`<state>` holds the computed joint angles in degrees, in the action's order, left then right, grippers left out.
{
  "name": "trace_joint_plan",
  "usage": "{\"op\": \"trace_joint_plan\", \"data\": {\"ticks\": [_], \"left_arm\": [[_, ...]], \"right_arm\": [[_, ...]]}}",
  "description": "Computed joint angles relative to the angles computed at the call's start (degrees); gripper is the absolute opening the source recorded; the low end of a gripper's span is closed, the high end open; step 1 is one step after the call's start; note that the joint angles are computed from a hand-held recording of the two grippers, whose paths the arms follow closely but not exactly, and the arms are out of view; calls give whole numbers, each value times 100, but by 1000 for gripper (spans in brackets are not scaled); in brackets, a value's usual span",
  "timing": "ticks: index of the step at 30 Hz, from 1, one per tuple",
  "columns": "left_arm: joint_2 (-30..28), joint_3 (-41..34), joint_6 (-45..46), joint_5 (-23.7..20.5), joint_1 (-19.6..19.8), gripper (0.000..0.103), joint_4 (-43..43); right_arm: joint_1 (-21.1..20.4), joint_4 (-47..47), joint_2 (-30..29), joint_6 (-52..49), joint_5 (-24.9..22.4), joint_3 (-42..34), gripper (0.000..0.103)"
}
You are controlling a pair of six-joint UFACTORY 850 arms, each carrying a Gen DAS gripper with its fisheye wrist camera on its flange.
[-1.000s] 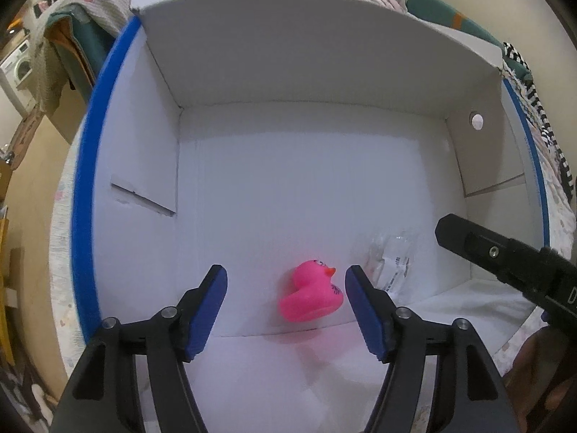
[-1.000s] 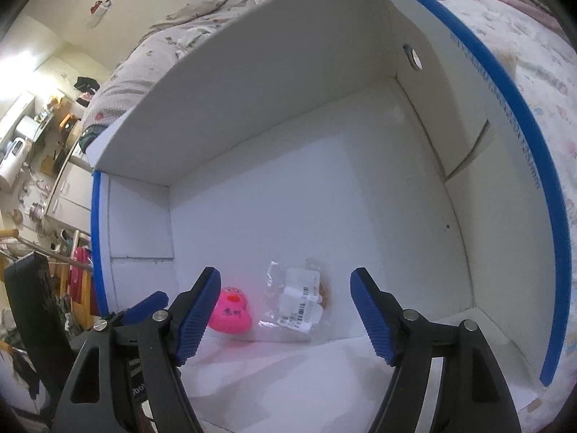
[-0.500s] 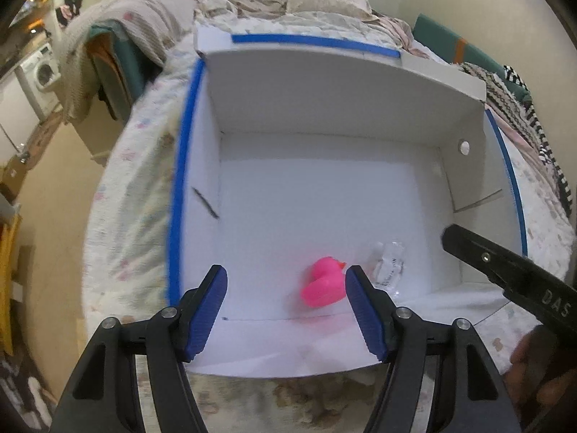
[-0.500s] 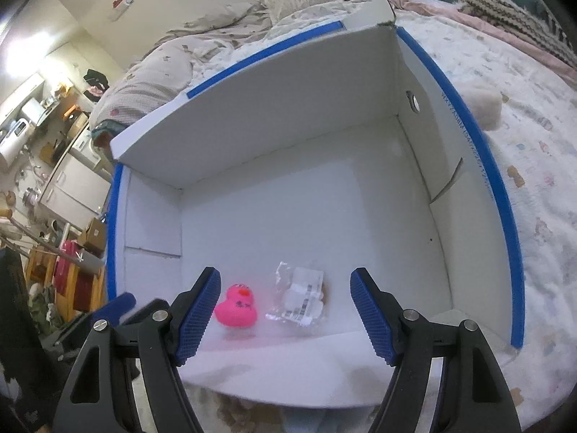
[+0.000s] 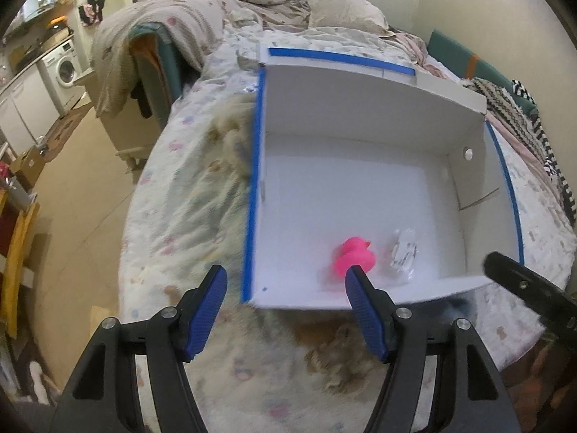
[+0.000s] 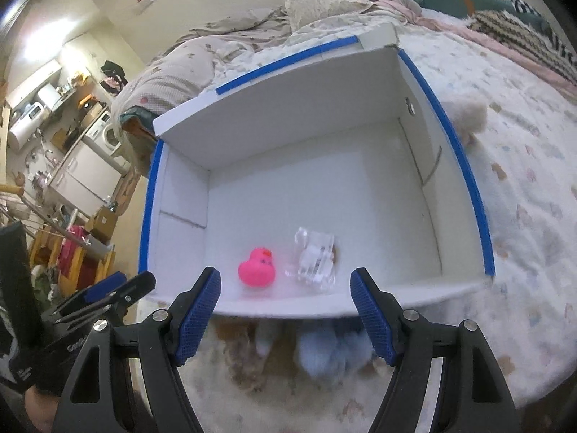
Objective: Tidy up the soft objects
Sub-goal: 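Withdraw both tools and grasp the beige lace scrunchie with the right gripper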
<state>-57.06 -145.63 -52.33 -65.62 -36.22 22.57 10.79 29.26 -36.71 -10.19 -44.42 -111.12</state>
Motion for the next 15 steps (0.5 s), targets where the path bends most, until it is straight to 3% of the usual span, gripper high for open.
{"op": "trace_joint_plan", "data": {"ticks": [4,8,15], "left_arm": [[654,1162,-377,374,33,65,11],[972,1730,-526,537,41,65,61],[1279,2393,-605,692,116,65,-72]], "right_arm": [[-82,295,272,-167,20,412,79],[-109,491,426,-222,4,688,79],[-154,1525,335,-709,-672,818,78]]}}
